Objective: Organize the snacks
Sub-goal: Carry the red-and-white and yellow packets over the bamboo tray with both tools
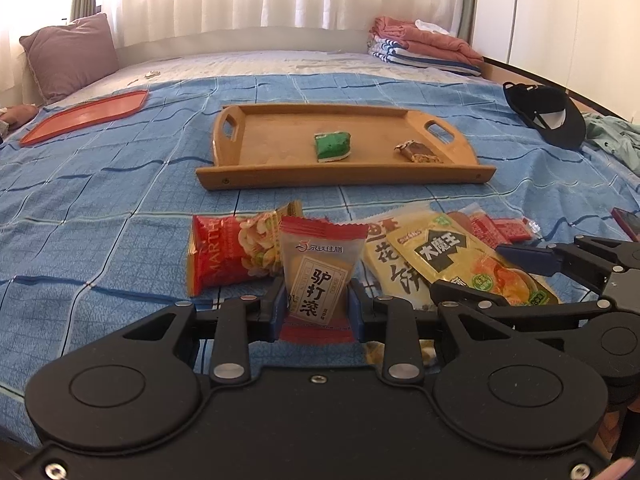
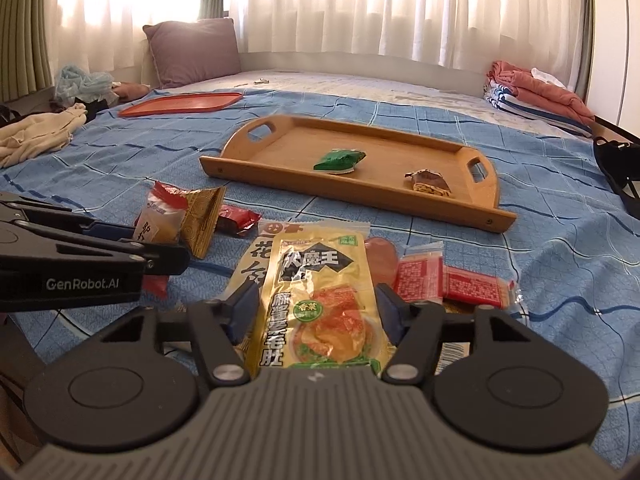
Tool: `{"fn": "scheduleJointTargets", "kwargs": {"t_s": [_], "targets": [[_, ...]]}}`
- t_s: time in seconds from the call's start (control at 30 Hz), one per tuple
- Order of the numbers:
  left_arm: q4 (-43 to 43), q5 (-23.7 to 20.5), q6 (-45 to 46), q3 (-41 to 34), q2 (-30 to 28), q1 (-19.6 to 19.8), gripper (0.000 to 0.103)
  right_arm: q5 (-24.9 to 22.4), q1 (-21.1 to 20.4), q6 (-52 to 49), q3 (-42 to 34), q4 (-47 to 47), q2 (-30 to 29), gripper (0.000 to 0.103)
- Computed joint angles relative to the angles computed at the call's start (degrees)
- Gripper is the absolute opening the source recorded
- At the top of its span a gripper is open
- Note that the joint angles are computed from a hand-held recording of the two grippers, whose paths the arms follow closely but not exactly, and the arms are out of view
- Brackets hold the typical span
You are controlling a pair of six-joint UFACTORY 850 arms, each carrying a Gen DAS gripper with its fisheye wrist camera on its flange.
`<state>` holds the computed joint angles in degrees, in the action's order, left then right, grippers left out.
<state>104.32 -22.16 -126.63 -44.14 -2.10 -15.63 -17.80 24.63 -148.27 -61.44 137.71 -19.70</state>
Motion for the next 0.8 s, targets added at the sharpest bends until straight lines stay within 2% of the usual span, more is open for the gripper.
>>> {"fn": "scheduleJointTargets", "kwargs": {"t_s": [0.17, 0.33, 0.5, 0.7, 0.8], "targets": [[-1.38, 0.67, 2.99, -1.55, -0.44, 0.54, 0.03, -0.26, -0.53, 0.37, 0.29, 0.16, 1.07, 0.067], [-3.65, 1.89, 5.43, -3.73, -0.95, 1.39, 0.03, 0.21, -1.64, 7.32, -0.96, -4.07, 1.4, 0.066], [-6.99, 3.39, 9.28, -6.25, -1.43, 2.39, 0.03, 0.37, -2.36, 6.78, -2.56, -2.71, 1.23, 0.066], [-16.83, 5.37, 20.59, -10.91, -2.83, 4.25, 0.03, -0.04, -3.93, 13.18, -6.6, -7.27, 0.06, 0.066], [-27.4, 7.14, 31.34, -14.15, -4.05, 5.7, 0.03, 0.17, -4.7, 16.95, -9.69, -10.5, -1.06, 0.066]]}}
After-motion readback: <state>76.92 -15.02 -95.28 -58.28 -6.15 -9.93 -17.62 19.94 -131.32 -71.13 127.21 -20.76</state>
